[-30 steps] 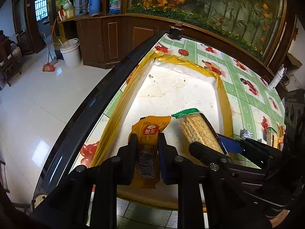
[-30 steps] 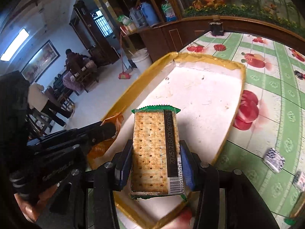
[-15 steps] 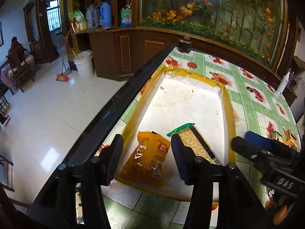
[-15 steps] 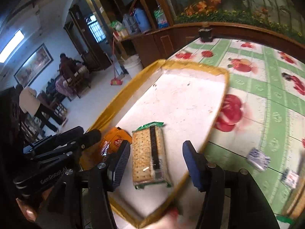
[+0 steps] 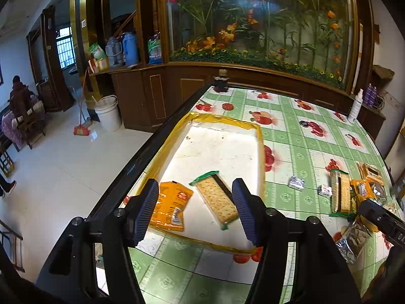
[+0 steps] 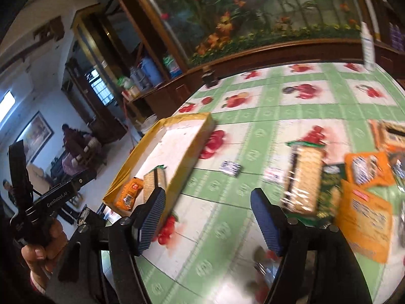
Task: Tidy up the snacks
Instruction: 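Grasp the silver foil packet with the left tool while the right tool grasps the yellow cheese biscuit bag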
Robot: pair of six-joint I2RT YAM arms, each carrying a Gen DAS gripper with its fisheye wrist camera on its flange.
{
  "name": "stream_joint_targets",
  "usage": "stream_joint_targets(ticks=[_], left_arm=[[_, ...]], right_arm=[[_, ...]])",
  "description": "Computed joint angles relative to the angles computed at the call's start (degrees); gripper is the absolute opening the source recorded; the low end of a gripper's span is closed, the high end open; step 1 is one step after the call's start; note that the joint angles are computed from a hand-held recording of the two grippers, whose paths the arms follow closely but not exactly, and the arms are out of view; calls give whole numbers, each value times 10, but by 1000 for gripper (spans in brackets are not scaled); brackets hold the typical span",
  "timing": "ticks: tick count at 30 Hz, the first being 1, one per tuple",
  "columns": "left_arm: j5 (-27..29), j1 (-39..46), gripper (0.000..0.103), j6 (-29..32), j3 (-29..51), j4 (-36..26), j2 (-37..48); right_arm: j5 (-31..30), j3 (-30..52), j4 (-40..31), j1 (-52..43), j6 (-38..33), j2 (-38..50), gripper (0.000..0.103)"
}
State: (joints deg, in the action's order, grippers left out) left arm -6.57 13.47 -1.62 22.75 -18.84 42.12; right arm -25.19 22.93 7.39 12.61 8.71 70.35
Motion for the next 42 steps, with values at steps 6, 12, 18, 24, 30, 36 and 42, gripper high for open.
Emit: stream_joint_targets(ticks=[6,12,18,24,30,36,42], left_arm=[[-70,-101,67,-43,0,-36,-27],[-93,-185,67,-80,-3,-65,-30],[-80,-312,67,-127,-6,-39,45],[-43,-414,67,-151,13,3,145],[-23,-480,67,-142,52,46,260],[8,-497,67,-94,97,72,347],[63,-475,67,-56,123,76,397]], right_arm=[[-70,-57,-68,-140,-56,-108,73],[-134,-76,-133,-290,-147,-123,78],[-172,-75,-183,-412,-255,-89,78],[-170,-58,-213,-468,-336,-71,79],[-156,-26,-215,-453,-379,-18,80],[-132,15,-213,-413,-401,21,82],[-95,79,-225,-346,-436,69,84]])
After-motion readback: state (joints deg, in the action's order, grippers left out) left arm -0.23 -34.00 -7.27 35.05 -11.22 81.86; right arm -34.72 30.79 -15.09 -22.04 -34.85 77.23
